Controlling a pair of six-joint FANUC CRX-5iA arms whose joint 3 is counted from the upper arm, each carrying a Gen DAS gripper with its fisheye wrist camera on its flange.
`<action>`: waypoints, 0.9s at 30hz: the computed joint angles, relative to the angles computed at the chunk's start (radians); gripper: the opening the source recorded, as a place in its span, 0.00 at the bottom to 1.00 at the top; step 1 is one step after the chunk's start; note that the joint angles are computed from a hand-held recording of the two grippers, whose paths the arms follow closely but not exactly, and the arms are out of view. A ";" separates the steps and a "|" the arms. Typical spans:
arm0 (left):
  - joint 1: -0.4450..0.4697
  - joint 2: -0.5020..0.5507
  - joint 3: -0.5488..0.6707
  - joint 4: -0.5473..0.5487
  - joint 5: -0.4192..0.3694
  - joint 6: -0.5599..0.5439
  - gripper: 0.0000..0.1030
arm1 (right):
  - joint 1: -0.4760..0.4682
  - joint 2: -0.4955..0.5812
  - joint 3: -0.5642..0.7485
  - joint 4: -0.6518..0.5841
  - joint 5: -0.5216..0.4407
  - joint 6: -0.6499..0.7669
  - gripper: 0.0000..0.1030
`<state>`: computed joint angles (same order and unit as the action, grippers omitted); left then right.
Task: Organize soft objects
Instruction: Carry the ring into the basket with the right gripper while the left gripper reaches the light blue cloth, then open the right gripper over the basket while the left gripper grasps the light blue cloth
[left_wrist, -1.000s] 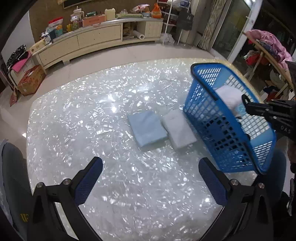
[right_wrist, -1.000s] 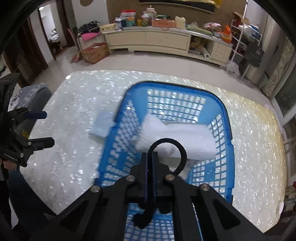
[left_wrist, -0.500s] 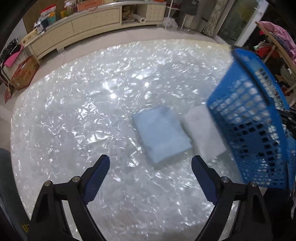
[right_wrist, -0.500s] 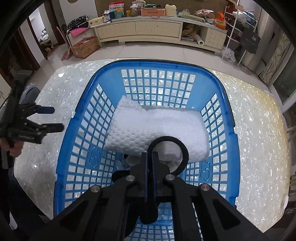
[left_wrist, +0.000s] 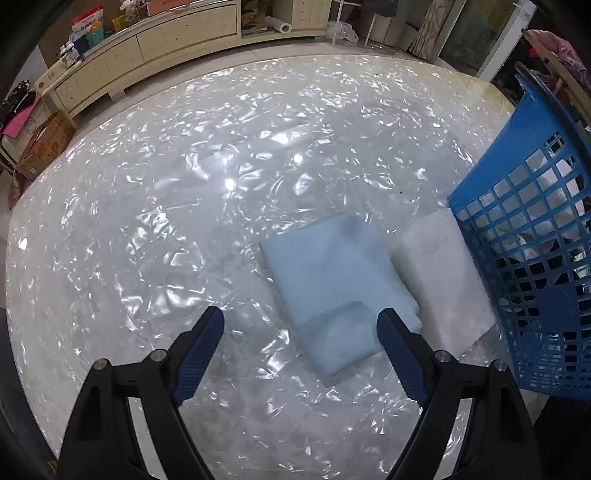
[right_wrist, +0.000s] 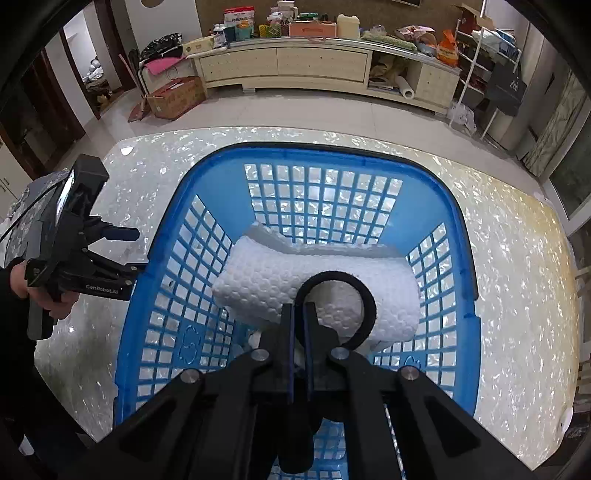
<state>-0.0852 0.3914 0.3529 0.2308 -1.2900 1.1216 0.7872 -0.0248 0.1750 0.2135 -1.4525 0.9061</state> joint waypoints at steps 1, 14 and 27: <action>-0.005 0.000 0.002 -0.011 0.000 0.003 0.81 | 0.002 -0.005 -0.006 0.005 0.004 -0.007 0.04; -0.085 0.016 0.029 -0.048 0.014 0.034 0.33 | 0.051 -0.057 -0.072 0.085 0.023 -0.070 0.80; -0.100 0.020 0.014 0.037 -0.010 0.058 0.06 | 0.061 -0.063 -0.068 0.082 -0.031 -0.085 0.94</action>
